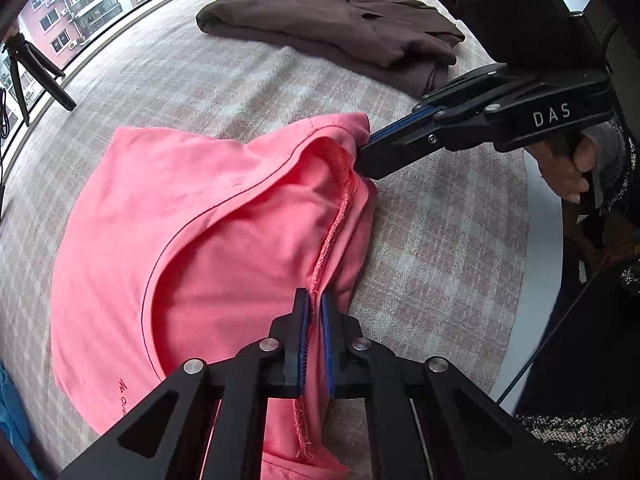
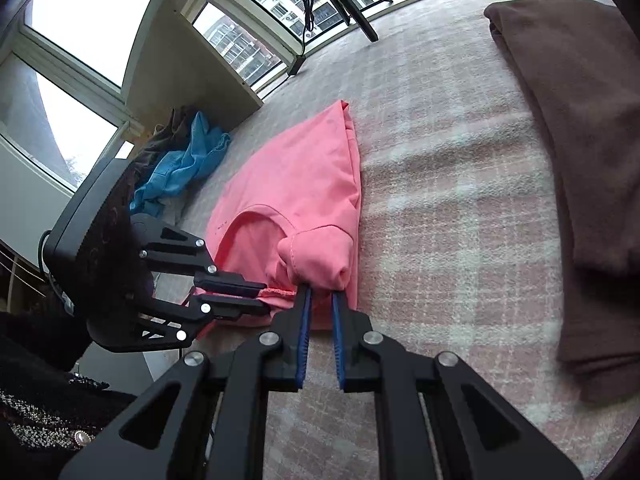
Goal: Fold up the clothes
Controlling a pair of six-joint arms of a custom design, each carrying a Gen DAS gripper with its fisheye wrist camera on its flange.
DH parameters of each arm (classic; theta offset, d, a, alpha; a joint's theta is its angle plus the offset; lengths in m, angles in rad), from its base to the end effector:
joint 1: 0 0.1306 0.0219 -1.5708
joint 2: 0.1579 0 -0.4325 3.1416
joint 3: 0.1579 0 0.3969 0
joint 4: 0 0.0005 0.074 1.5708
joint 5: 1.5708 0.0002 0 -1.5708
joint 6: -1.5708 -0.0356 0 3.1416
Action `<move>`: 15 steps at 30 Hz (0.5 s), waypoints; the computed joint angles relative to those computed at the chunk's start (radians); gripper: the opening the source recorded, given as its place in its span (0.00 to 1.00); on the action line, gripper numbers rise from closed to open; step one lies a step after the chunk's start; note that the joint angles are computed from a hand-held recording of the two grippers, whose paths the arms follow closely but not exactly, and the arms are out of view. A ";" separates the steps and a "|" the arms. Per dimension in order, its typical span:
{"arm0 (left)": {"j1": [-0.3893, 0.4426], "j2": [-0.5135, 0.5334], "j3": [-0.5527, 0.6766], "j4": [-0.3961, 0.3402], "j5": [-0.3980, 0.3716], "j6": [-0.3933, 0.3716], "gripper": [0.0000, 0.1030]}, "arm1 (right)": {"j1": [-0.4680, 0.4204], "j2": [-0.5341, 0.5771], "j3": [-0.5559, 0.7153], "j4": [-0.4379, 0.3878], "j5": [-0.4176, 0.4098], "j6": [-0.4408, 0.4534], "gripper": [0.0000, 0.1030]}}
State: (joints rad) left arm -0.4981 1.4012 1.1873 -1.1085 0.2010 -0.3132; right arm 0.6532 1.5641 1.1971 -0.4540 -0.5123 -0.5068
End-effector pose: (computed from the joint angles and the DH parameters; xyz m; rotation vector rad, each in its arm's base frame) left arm 0.3752 -0.2127 0.3732 1.1762 2.6463 -0.3241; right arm 0.4098 0.3349 0.3388 -0.4506 2.5356 1.1136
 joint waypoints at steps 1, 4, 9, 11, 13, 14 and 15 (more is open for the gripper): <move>0.012 -0.010 0.004 -0.009 0.030 -0.006 0.04 | -0.001 -0.003 0.004 -0.021 -0.006 0.006 0.05; 0.026 -0.017 -0.005 -0.028 0.070 -0.008 0.04 | -0.006 -0.009 0.018 -0.086 -0.024 0.026 0.04; 0.070 -0.052 -0.023 -0.041 0.127 0.030 0.09 | -0.015 0.004 0.079 -0.273 -0.028 0.116 0.08; 0.119 -0.093 -0.026 -0.024 0.156 0.076 0.21 | -0.018 0.002 0.100 -0.316 -0.011 0.147 0.08; 0.180 -0.131 -0.037 0.018 0.153 0.134 0.23 | -0.014 -0.012 0.109 -0.233 0.019 0.139 0.08; 0.211 -0.143 -0.043 0.047 0.152 0.170 0.25 | -0.007 -0.005 0.121 -0.192 0.037 0.139 0.08; 0.242 -0.152 -0.052 0.069 0.156 0.206 0.25 | -0.001 0.003 0.134 -0.153 0.055 0.140 0.11</move>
State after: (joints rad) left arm -0.2559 1.2487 1.1352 -1.0396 0.3572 -0.1074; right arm 0.6523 1.5667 1.3313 -0.6066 -0.4575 -0.3668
